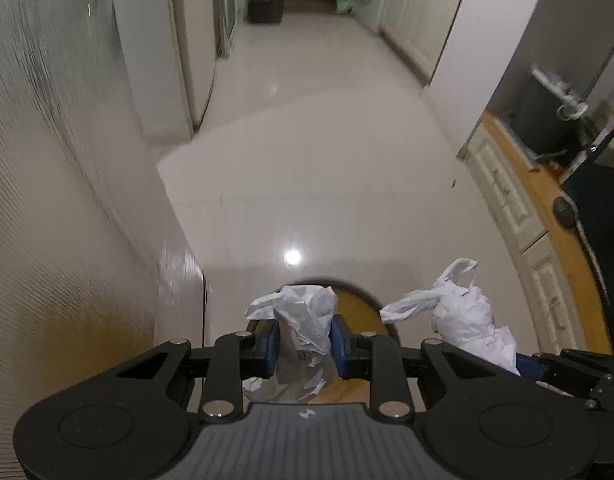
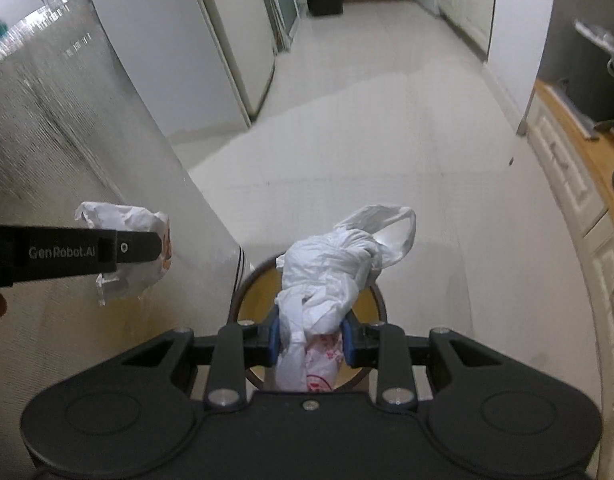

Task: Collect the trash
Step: 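Carry both white bags over the yellow bin with both tools, then open the right tool then the left tool, dropping bags into the bin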

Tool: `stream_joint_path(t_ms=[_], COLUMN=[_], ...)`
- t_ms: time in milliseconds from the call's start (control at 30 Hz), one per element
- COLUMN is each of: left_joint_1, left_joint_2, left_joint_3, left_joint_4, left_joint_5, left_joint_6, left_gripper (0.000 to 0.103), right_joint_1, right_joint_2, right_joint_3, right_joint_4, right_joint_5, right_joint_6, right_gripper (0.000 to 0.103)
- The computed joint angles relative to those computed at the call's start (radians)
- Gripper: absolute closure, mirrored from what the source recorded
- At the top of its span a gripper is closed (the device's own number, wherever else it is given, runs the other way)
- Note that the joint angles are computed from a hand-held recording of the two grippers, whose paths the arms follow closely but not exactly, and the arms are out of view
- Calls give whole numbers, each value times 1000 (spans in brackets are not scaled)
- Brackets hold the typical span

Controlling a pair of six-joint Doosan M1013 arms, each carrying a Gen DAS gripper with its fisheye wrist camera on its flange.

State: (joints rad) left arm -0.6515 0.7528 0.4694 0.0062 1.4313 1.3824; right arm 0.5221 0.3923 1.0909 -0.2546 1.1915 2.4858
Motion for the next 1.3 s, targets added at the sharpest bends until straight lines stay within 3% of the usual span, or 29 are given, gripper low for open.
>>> stream_joint_path(t_ms=[300, 400, 500, 567, 600, 767, 933, 1067, 1300], left_joint_1=[17, 21, 26, 28, 29, 27, 24, 17, 16], left_joint_2=[64, 79, 94, 107, 116, 142, 138, 141, 124], left_joint_3=[-22, -35, -56, -79, -96, -147, -134, -130, -97], left_joint_4=[-6, -13, -23, -30, -32, -51, -79, -38, 18], left_joint_5=[76, 94, 108, 118, 124, 133, 110, 136, 159], left_joint_6=[-25, -30, -33, -37, -37, -33, -23, -21, -21], left_gripper=[75, 75, 75, 75, 75, 75, 71, 52, 31], right_joint_1=[-34, -38, -45, -47, -49, -60, -65, -65, -63], right_joint_2=[56, 60, 59, 63, 63, 60, 56, 53, 43], right_joint_3=[-7, 0, 14, 15, 19, 30, 33, 35, 40], right_joint_4=[108, 114, 119, 117, 115, 126, 138, 139, 132], right_joint_5=[16, -18, -52, -53, -53, -48, -25, -11, 0], right_joint_6=[-80, -80, -88, -96, -97, -86, -88, -94, -89], right_gripper=[73, 72, 62, 44, 41, 35, 35, 31, 22])
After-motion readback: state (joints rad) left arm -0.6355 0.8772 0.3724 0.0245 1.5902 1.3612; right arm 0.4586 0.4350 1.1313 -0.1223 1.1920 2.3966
